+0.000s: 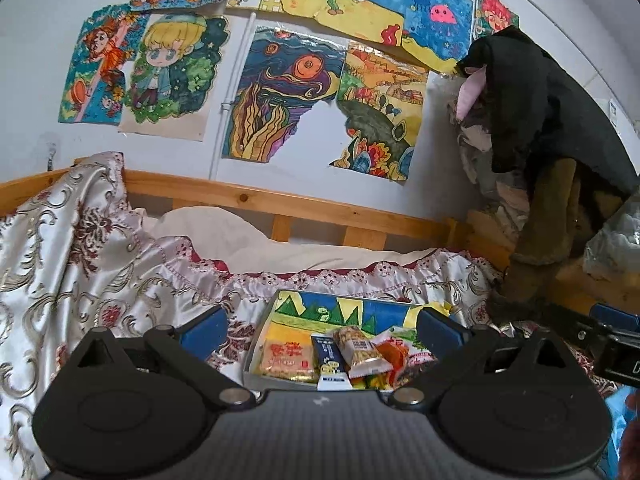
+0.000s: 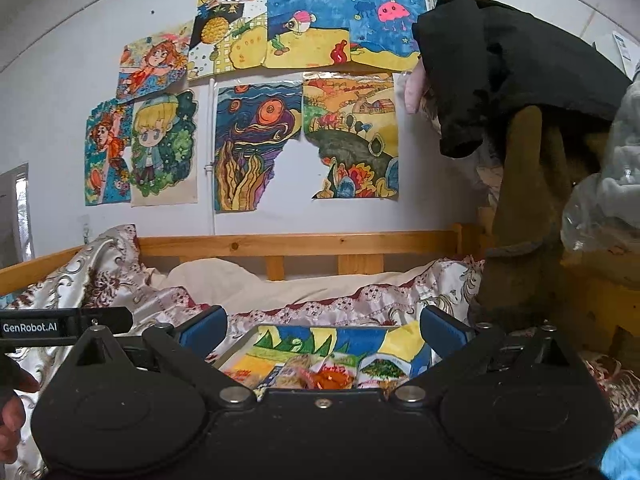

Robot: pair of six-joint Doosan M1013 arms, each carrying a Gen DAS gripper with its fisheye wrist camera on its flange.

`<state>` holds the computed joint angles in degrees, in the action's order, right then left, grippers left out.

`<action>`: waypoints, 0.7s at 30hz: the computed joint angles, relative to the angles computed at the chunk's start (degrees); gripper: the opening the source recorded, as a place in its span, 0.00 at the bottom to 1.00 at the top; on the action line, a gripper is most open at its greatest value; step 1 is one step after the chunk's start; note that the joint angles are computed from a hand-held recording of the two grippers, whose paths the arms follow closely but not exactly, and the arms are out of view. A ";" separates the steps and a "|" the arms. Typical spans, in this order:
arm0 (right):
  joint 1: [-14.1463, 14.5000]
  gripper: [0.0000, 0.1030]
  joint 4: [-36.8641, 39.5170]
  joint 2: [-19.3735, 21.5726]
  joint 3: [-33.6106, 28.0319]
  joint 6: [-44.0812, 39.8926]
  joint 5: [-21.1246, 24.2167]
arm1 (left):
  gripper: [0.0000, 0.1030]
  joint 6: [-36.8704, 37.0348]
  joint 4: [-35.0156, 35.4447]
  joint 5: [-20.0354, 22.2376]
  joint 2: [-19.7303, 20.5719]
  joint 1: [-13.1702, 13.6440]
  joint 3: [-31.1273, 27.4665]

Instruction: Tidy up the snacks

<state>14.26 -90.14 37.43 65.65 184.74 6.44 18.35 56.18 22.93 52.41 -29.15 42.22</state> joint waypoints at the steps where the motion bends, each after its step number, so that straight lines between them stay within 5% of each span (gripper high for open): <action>1: 0.07 0.99 -4.76 -0.63 1.07 4.74 0.00 | 1.00 -2.09 2.07 -0.10 -0.77 -0.19 1.46; 11: 0.86 0.99 -28.63 -5.33 9.37 28.87 0.82 | 1.00 -17.13 15.72 0.69 -6.18 -1.63 11.91; 21: 2.30 0.99 -31.09 -7.91 15.42 33.32 4.10 | 1.00 -22.71 19.40 4.85 -8.82 -3.27 18.61</action>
